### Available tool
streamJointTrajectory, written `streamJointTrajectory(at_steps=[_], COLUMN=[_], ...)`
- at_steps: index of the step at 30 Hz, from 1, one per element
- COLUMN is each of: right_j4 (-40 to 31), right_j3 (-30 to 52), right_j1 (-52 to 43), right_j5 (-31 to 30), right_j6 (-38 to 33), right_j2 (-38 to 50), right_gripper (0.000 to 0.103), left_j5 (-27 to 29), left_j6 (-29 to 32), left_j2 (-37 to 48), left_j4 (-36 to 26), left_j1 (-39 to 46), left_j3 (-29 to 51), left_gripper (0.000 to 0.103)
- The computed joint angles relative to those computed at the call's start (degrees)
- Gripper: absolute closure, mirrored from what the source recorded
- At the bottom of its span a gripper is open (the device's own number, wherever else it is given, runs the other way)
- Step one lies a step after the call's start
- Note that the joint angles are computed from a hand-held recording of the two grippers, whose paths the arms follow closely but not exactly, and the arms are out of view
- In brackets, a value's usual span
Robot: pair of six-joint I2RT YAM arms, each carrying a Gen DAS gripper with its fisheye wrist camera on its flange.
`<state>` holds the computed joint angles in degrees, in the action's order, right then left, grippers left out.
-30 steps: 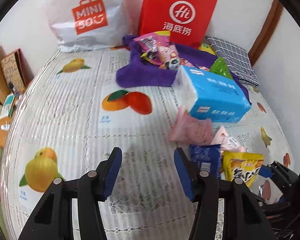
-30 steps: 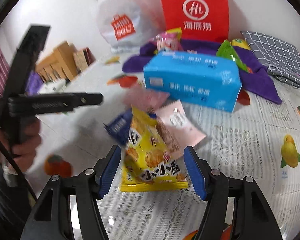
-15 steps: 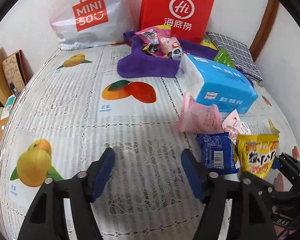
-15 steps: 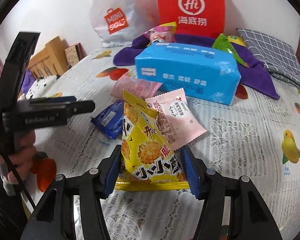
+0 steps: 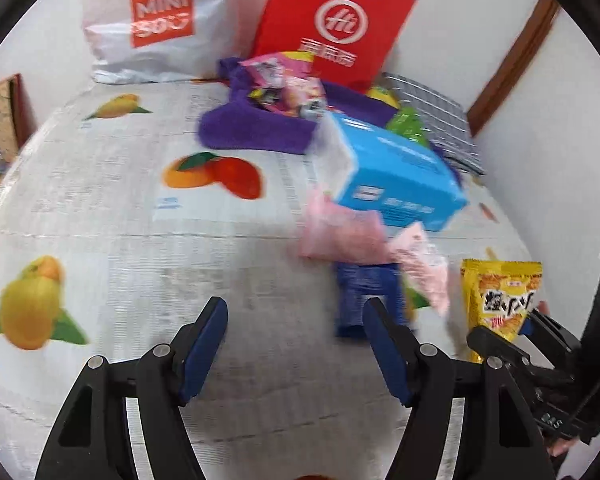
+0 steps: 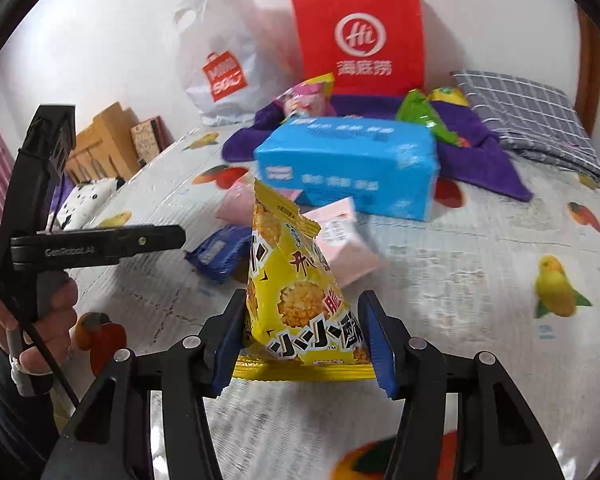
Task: Organize snacks
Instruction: 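Grasp the dark blue snack packet with the left tool while the right tool holds the yellow bag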
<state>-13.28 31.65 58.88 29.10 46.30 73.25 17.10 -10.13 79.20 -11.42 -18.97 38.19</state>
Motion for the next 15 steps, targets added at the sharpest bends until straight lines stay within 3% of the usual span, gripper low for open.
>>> streamJointTrajectory(at_steps=[7,11,13,15], right_j4=[-7.9,-10.2,-10.4,-9.8], right_j3=[-4.6,-6.4,-7.2,-7.9], right_j1=[-3.4,-5.8,-6.7,-7.7], right_j5=[2.7,3.0,2.8,2.4], right_j6=[1.3,0.8,0.0,-0.8], right_j2=[-10.8,-14.8,-16.5,-17.8], right_gripper=[0.048,0.048,0.048,0.048], left_j5=[-3.8,-11.5,-14.5,-19.2], left_j6=[-3.7,-6.7,-6.9,-6.3], left_j2=[6.4,7.5,7.8,8.1], left_j4=[2.3,4.3,3.8,2.7], left_j1=[-9.0,-14.0,-15.2,-16.7], left_j3=[4.1,4.5,5.0,5.5], left_gripper=[0.034,0.036,0.043,0.060])
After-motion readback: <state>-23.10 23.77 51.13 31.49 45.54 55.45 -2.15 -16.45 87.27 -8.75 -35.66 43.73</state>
